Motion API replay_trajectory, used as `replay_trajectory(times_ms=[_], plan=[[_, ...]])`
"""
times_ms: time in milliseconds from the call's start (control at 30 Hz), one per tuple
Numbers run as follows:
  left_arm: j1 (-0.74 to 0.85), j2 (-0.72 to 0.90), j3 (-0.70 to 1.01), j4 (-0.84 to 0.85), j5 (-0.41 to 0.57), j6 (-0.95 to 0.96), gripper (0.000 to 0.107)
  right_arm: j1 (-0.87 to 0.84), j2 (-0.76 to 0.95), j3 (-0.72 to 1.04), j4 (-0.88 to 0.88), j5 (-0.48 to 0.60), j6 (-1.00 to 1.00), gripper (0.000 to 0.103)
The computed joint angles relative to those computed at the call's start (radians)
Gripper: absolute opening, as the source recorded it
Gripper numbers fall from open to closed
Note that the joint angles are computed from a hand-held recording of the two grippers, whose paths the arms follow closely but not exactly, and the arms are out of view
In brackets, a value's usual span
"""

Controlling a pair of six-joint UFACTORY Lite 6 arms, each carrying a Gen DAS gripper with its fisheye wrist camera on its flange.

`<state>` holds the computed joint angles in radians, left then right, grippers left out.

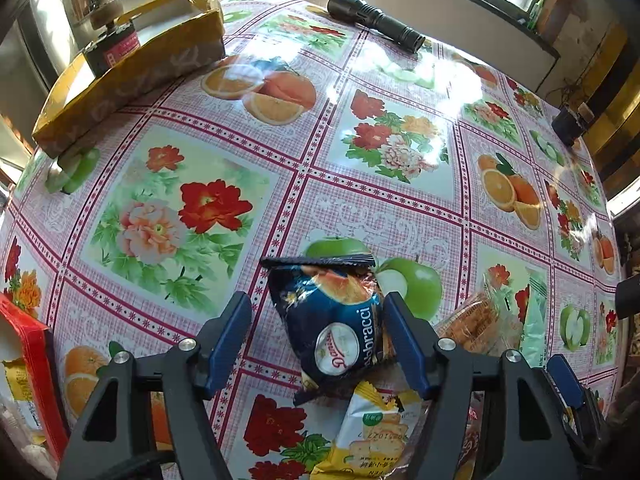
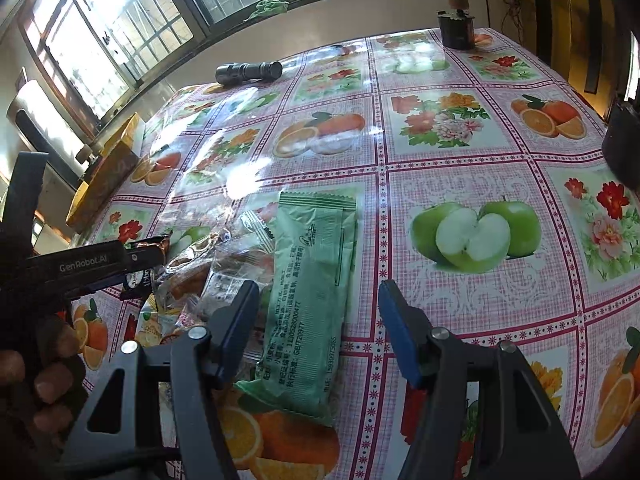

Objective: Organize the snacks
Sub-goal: 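Grasp the blue Abbracci cookie bag with the left gripper while the right grasps the green wrapped bar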

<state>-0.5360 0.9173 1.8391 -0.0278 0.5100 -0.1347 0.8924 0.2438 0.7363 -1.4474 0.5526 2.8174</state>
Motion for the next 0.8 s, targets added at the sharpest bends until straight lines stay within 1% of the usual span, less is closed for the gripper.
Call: replay_trajectory(times_ms=[67, 100, 133, 167, 200, 267, 300, 367, 433, 500, 533, 567, 700, 800], plan=[[-0.003, 0.016, 0.028, -0.027, 0.022, 0.035, 0.07, 0.003, 0.017, 0.024, 0.043, 0.01, -0.063, 0.063], [0.001, 0.021, 0.038, -0.067, 0.03, 0.076, 0.07, 0.0, 0.014, 0.024, 0.04, 0.006, -0.061, 0.063], [0.001, 0.025, 0.044, -0.082, 0.034, 0.094, 0.07, -0.002, 0.0, 0.007, 0.001, -0.002, -0.018, 0.063], [-0.005, 0.026, 0.041, -0.055, 0.026, 0.075, 0.07, 0.001, -0.012, -0.001, -0.008, 0.0, -0.001, 0.063], [-0.016, 0.029, 0.042, 0.001, 0.017, 0.029, 0.07, 0.004, -0.013, 0.004, 0.02, 0.01, -0.025, 0.063], [-0.031, 0.025, 0.02, 0.075, -0.016, -0.033, 0.069, -0.005, 0.014, 0.044, 0.112, 0.011, -0.149, 0.063], [-0.037, 0.014, -0.004, 0.108, -0.038, -0.058, 0.069, -0.013, 0.032, 0.058, 0.12, 0.002, -0.17, 0.063], [-0.049, -0.019, -0.071, 0.229, -0.096, -0.159, 0.052, -0.004, 0.068, 0.096, 0.157, 0.034, -0.23, 0.063], [-0.045, -0.047, -0.121, 0.234, -0.132, -0.155, 0.048, 0.01, 0.115, 0.152, 0.237, 0.08, -0.342, 0.058], [-0.037, -0.081, -0.17, 0.228, -0.146, -0.144, 0.047, 0.019, 0.136, 0.177, 0.283, 0.116, -0.406, 0.037], [-0.031, -0.101, -0.201, 0.217, -0.156, -0.131, 0.047, 0.02, 0.12, 0.159, 0.267, 0.104, -0.384, 0.035], [-0.026, -0.125, -0.237, 0.21, -0.168, -0.121, 0.046, 0.02, 0.095, 0.129, 0.233, 0.081, -0.338, 0.03], [-0.009, -0.245, -0.408, 0.186, -0.224, -0.106, 0.046, 0.069, 0.021, 0.05, 0.176, 0.079, -0.211, 0.029], [-0.003, -0.37, -0.571, 0.209, -0.281, -0.135, 0.046, 0.139, -0.016, 0.034, 0.204, 0.127, -0.182, 0.029]])
